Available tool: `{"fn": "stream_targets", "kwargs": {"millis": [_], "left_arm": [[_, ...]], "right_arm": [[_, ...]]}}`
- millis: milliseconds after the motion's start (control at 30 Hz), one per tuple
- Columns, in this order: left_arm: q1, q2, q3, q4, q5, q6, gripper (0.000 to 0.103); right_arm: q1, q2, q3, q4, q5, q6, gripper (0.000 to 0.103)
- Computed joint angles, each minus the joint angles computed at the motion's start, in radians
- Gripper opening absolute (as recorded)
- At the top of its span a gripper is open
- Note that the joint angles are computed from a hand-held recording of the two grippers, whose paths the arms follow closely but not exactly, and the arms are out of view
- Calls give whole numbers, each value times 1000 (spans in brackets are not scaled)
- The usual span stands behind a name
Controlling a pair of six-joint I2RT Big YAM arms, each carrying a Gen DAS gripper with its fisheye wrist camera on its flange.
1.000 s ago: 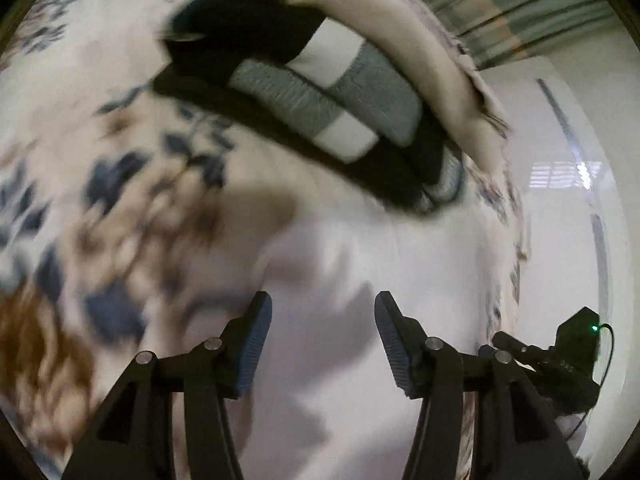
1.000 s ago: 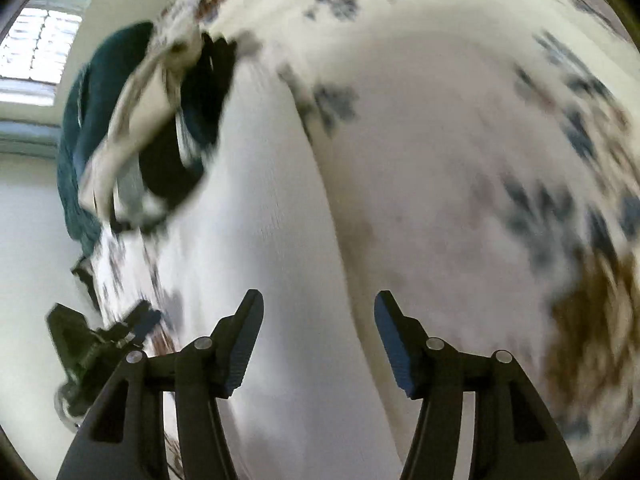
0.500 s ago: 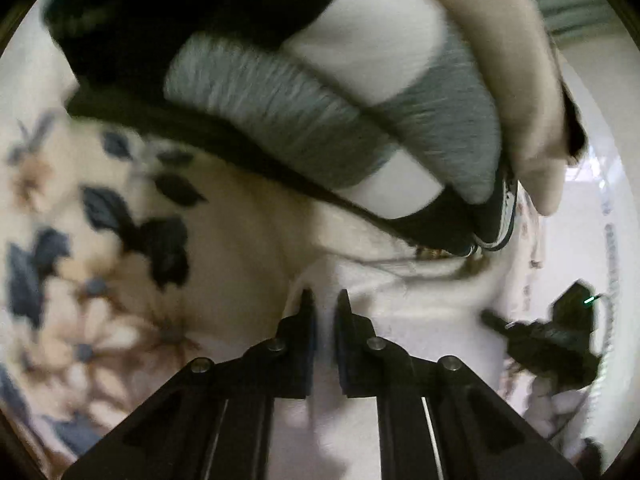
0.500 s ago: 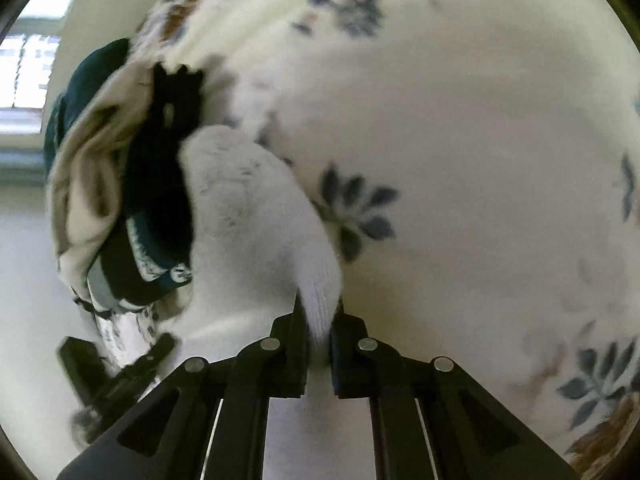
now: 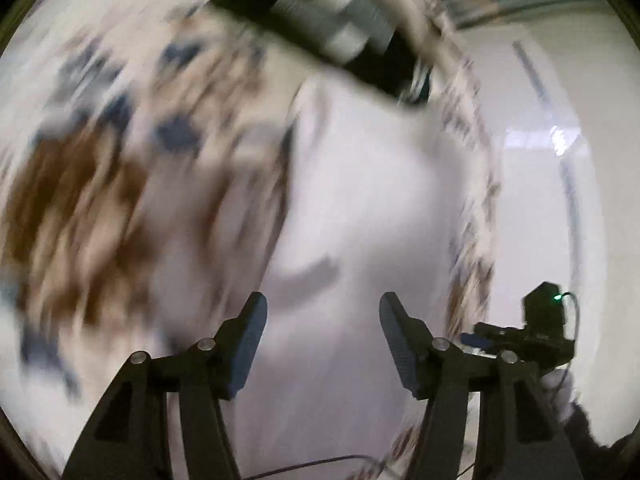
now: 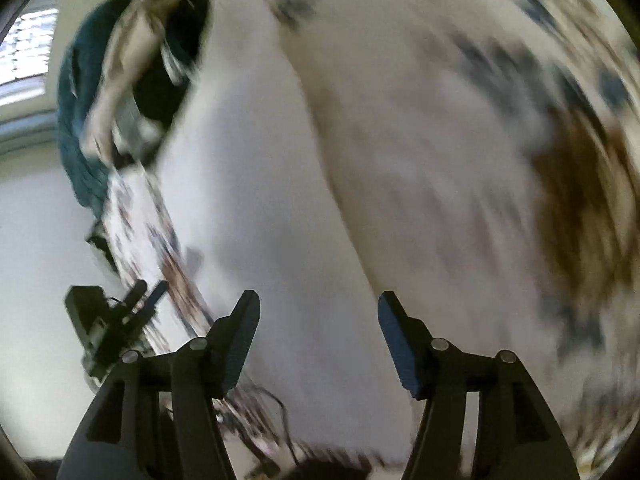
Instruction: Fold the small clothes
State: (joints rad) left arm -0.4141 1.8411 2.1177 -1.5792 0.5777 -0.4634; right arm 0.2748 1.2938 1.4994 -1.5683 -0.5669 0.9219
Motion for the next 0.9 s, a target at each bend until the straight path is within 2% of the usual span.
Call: {"fn": "stream_targets", "kwargs": {"millis": [33, 133, 233, 267, 300, 333, 367, 400, 467, 567, 667, 767, 833, 867, 900], "left_arm": [[-1, -59, -92, -13, 0, 12, 57], [-35, -186, -315, -32, -15, -22, 57], [-81, -267, -455, -8, -38, -79, 55], [-101, -290, -487, 14, -50, -95, 54], [-118, -308, -498, 17, -84, -110, 36], [-135, -323, -511, 35, -104, -123, 17], [-150, -331, -517, 46, -121, -131, 7], [-162, -342, -518, 57, -157, -149, 7], [-174, -364, -524, 74, -188, -177, 6], [-173, -432, -536, 76, -225, -217, 6], [-153, -484, -557, 61, -205, -228, 6], [-149, -496, -579, 57, -209, -208, 6], [-157, -484, -628, 111, -189, -217, 8], [-146, -482, -651, 128, -170, -222, 13], [-126, -471, -675, 136, -141, -223, 12]], "right_arm": [[35, -55, -57, -21, 4, 45, 64], [102, -199, -228, 19, -41, 197, 64], [205, -286, -344, 144, -32, 350, 64], [238, -287, -355, 169, -21, 376, 60], [276, -270, -357, 207, 0, 402, 52], [310, -266, -363, 222, 13, 408, 19], [334, -256, -360, 220, 21, 413, 6], [364, -258, -356, 226, 56, 437, 6], [411, -246, -327, 187, 110, 455, 5], [459, -222, -272, 146, 150, 506, 2], [528, -243, -252, 105, 166, 551, 2], [563, -263, -265, 125, 163, 584, 2], [555, -249, -283, 152, 156, 533, 3], [543, -228, -289, 163, 158, 501, 5], [530, -217, -295, 151, 157, 475, 6]]}}
